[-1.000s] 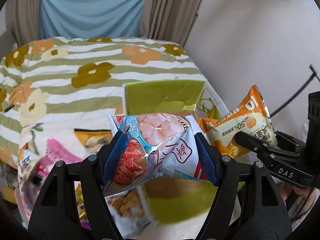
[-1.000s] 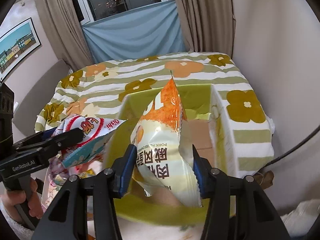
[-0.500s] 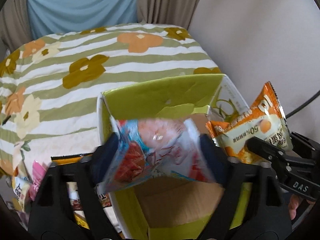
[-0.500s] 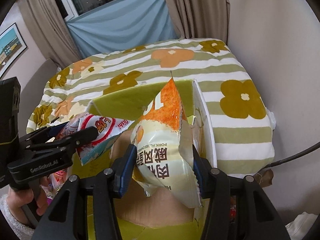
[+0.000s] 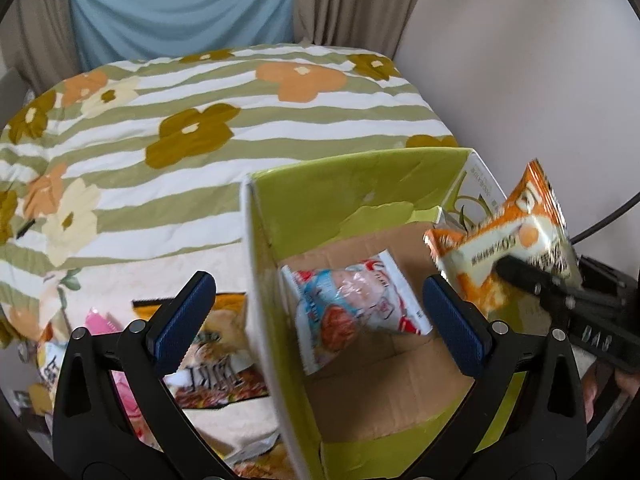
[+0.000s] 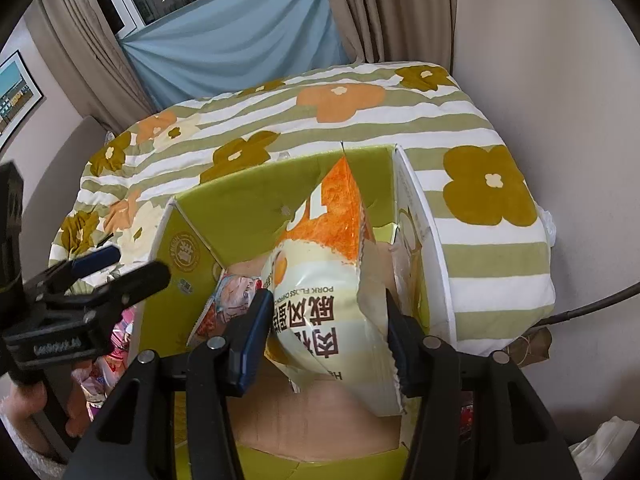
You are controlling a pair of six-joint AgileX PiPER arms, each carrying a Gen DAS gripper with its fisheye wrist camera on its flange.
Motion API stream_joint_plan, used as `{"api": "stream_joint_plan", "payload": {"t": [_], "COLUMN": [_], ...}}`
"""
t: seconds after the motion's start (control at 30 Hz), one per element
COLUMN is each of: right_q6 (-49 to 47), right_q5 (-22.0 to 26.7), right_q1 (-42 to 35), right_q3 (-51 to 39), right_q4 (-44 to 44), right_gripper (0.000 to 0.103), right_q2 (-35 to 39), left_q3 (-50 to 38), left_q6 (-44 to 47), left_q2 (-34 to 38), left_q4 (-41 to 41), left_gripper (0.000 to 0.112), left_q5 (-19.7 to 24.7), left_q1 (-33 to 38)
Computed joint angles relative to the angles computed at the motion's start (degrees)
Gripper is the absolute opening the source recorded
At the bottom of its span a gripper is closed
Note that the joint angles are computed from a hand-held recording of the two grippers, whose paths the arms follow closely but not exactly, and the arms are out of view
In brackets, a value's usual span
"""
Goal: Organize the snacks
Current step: 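Open both tools to drop the bags into the box and withdraw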
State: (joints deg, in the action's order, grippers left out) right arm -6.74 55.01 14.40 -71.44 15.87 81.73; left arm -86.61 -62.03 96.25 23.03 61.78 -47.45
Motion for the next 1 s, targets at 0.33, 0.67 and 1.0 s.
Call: {"api": "stream_joint_plan", "payload": {"t": [0.33,0.67,1.0], "right_q6": [2.49,3.92,-1.65], "right_q5": [-0.81,-8.96,-3.99], "right_q1": [2.39,4.48,1.45], "right_q3": [-4.78,0.91,2.29], "right_q4": [-1.80,-7.10,-1.60], "right_gripper": [0.050,0.096,0.096], "right_q2": [4.47,0.65,-5.13], "left_q3": [7.55,9.77,6.94], "left_q6": [-4.34,-7.30,-13.81], "left_q2": [-6.39,-7.92,-9.30], "left_q4": [0.48,1.93,6.72], "left_gripper": [0.102,0.102,0.102], "left_q5": [-1.20,0.52,6.93], "left_q1": [-0.67,-2.86,-9.88]}}
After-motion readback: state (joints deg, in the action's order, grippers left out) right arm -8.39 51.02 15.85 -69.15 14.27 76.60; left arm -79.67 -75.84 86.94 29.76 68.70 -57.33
